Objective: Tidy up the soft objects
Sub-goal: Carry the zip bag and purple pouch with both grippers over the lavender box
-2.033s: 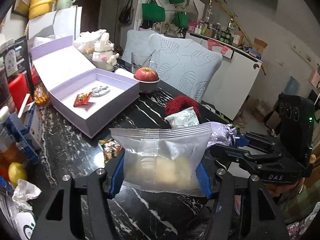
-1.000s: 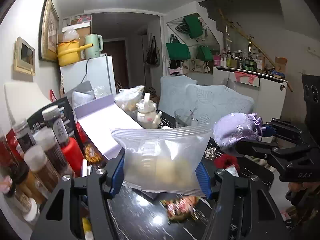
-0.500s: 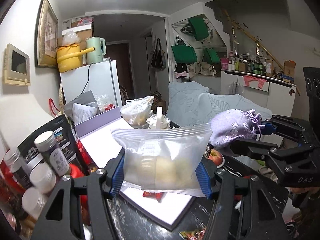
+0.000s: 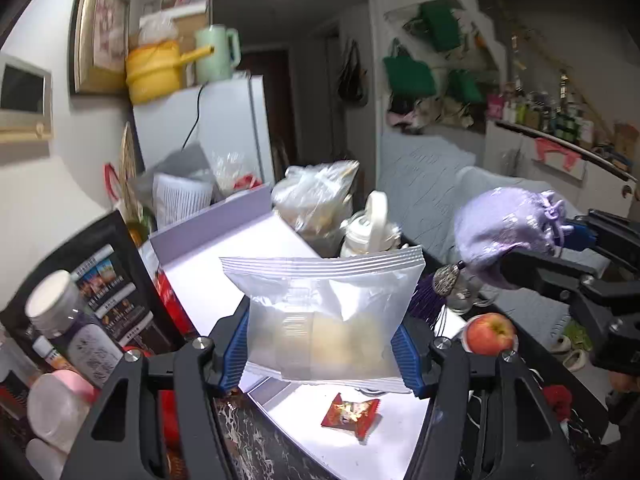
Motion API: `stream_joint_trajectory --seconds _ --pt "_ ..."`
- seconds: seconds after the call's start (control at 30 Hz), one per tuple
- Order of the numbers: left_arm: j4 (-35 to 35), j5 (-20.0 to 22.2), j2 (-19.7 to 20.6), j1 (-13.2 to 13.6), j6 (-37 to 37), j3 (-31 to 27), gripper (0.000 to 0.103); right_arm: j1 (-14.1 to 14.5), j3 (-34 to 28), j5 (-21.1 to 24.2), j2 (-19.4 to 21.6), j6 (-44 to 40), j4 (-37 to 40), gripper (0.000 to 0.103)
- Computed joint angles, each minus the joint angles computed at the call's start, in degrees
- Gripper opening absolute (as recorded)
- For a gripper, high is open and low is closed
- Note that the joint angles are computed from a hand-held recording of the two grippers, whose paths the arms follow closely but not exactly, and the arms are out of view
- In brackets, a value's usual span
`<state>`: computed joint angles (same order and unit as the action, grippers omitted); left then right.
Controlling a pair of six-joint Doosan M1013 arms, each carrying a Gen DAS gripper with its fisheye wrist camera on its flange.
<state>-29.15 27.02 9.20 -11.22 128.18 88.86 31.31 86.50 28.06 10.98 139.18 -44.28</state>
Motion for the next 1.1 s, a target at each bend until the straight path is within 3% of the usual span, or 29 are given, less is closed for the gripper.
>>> stream_joint_trajectory --seconds 0.4,0.77,1.1 --pt "19.02 6.47 8.06 -1.80 -18.53 -6.59 0.061 -2.80 -5.33 3.87 6.77 -8.81 10.26 0.047" --pt "27.88 12.87 12.14 -3.12 -24.79 -8.15 0.061 -4.31 -7.19 8.40 11.33 -13.31 18.03 0.047" --pt "29.73 20.89 15.59 -3.47 -26.43 -10.26 0.061 -5.10 -9.32 12.49 14.81 -18.88 24.98 0.047"
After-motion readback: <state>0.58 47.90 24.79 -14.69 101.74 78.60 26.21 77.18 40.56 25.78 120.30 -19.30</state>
